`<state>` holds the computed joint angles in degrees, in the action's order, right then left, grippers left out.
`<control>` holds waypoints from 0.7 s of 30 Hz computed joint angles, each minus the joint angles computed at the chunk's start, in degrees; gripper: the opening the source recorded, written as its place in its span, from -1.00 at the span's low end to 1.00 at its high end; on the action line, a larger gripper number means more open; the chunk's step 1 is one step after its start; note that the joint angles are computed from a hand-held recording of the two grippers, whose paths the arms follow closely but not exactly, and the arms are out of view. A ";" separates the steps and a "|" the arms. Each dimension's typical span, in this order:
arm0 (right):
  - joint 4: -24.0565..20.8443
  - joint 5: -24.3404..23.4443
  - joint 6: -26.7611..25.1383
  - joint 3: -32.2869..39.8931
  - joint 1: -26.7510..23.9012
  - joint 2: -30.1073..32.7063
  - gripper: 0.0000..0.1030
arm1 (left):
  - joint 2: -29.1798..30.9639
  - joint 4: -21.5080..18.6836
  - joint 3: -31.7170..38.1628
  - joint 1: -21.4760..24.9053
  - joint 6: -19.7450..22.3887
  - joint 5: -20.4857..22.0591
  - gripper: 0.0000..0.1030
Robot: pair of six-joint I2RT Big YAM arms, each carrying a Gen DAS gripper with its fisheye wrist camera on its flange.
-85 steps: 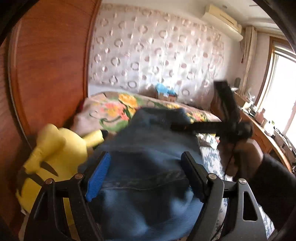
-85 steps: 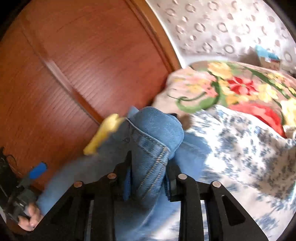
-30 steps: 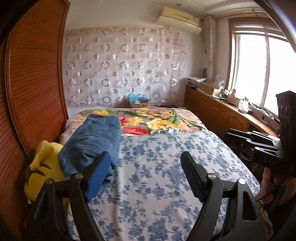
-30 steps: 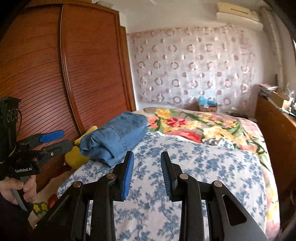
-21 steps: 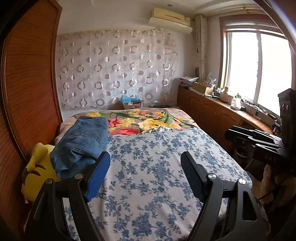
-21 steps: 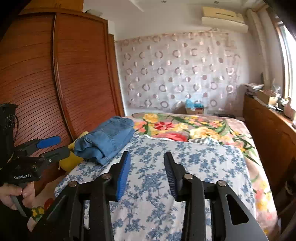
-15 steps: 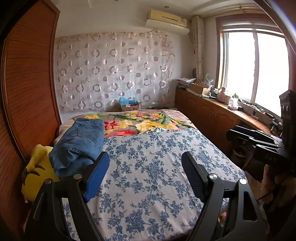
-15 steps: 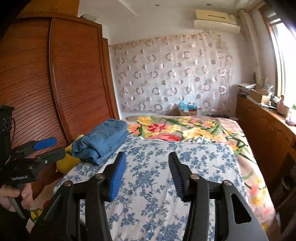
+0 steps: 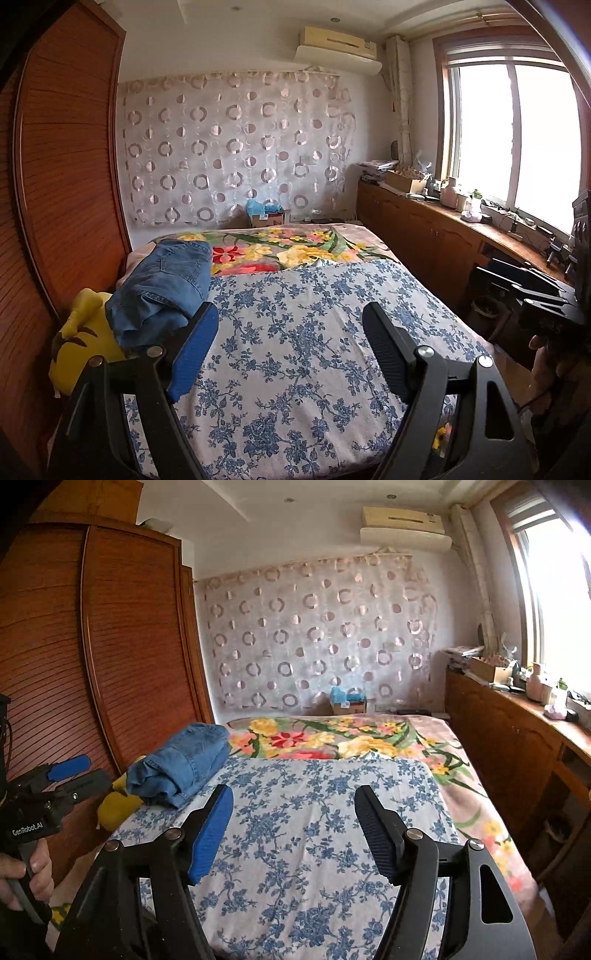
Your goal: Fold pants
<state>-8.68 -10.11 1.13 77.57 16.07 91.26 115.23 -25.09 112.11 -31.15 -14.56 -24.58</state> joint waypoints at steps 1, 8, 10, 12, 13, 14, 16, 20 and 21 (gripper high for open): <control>-0.01 0.25 -0.01 -0.02 0.11 -0.06 0.36 | 0.06 0.07 0.06 0.05 -0.02 -0.01 0.57; 0.50 0.79 -0.72 -0.40 -0.17 -0.13 0.36 | 0.14 -0.16 0.20 -0.23 -0.48 -0.15 0.57; 0.55 0.62 -0.78 -0.46 -0.22 -0.25 0.36 | 0.13 -0.10 0.17 -0.23 -0.45 -0.11 0.57; 0.72 0.69 -0.88 -0.70 -0.18 -0.42 0.36 | 0.10 -0.04 0.13 -0.22 -0.45 -0.09 0.57; 0.88 0.48 -0.98 -0.94 -0.31 -0.52 0.36 | 0.10 -0.06 0.15 -0.22 -0.40 -0.12 0.57; 0.86 0.41 -1.06 -0.99 -0.29 -0.59 0.36 | 0.10 -0.06 0.15 -0.22 -0.40 -0.12 0.57; 0.99 0.39 -1.12 -1.15 -0.33 -0.62 0.36 | 0.06 -0.04 0.09 -0.21 -0.40 -0.09 0.57; 0.71 0.28 -1.20 -0.94 -0.35 -0.61 0.36 | 0.04 -0.03 0.05 -0.24 -0.64 -0.16 0.57; 0.69 0.30 -1.11 -0.91 -0.33 -0.56 0.36 | 0.03 -0.06 0.04 -0.24 -0.66 -0.23 0.57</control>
